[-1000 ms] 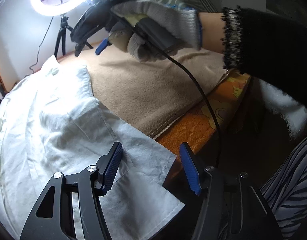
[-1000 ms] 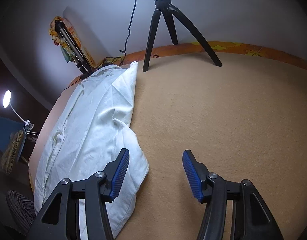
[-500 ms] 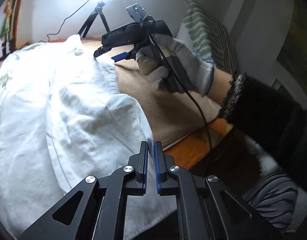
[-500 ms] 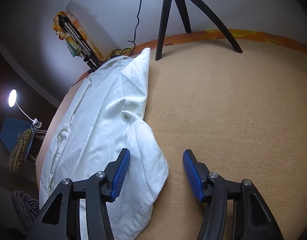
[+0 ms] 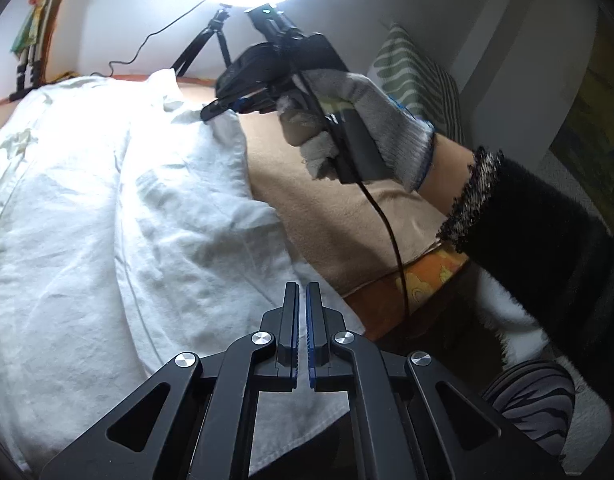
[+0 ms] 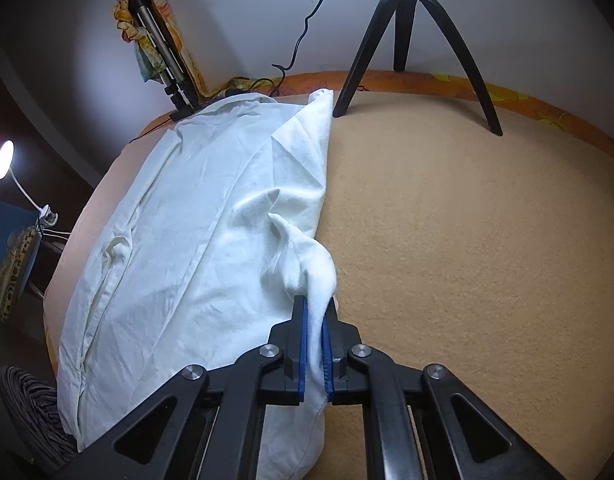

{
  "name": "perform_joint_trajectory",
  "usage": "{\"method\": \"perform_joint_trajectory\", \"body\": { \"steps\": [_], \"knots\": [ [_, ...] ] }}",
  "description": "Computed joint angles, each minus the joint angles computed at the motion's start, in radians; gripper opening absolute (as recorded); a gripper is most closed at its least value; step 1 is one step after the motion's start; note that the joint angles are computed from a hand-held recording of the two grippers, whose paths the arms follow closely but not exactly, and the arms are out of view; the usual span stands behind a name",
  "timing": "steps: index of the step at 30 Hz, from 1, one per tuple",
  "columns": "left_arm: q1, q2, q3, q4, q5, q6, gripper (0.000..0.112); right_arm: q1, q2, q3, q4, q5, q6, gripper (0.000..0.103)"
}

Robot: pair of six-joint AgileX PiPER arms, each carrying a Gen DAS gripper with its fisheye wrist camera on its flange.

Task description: Fold small clothes

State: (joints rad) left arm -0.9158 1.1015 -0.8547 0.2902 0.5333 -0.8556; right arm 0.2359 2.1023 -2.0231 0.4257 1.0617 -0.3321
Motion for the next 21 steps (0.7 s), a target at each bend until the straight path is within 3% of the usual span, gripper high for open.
{"method": "perform_joint_trajectory", "body": {
  "steps": [1, 3, 5, 8, 13, 16, 17, 18, 19, 21],
  "knots": [
    [-0.034, 0.016, -0.014, 0.049, 0.016, -0.043, 0.006, -0.001, -0.002, 0.001, -0.003, 0.003, 0.005, 0.004],
    [-0.081, 0.059, -0.047, 0.102, 0.037, -0.069, 0.025, -0.007, -0.003, -0.001, 0.006, 0.013, 0.002, 0.005],
    [-0.152, 0.136, -0.095, 0.187, 0.066, -0.109, 0.036, -0.016, -0.012, 0.011, 0.018, 0.014, -0.008, 0.007],
    [-0.213, 0.225, -0.146, 0.277, 0.118, -0.159, 0.037, -0.034, -0.023, 0.023, 0.037, 0.015, -0.025, 0.008],
    [-0.267, 0.308, -0.180, 0.374, 0.190, -0.239, 0.037, -0.051, -0.032, 0.045, 0.055, 0.006, -0.043, 0.008],
    [-0.300, 0.315, -0.163, 0.452, 0.196, -0.295, 0.036, -0.060, -0.024, 0.045, 0.072, 0.003, -0.046, 0.008],
    [-0.309, 0.313, -0.148, 0.491, 0.193, -0.322, 0.028, -0.063, -0.022, 0.045, 0.080, 0.003, -0.046, 0.008],
    [-0.303, 0.302, -0.134, 0.497, 0.179, -0.333, 0.012, -0.065, -0.020, 0.045, 0.088, 0.003, -0.047, 0.009],
    [-0.273, 0.280, -0.116, 0.463, 0.138, -0.315, 0.006, -0.067, -0.018, 0.046, 0.094, 0.001, -0.049, 0.010],
    [-0.179, 0.228, -0.073, 0.328, 0.034, -0.236, 0.006, -0.069, -0.019, 0.053, 0.101, -0.005, -0.054, 0.021]
  ]
}}
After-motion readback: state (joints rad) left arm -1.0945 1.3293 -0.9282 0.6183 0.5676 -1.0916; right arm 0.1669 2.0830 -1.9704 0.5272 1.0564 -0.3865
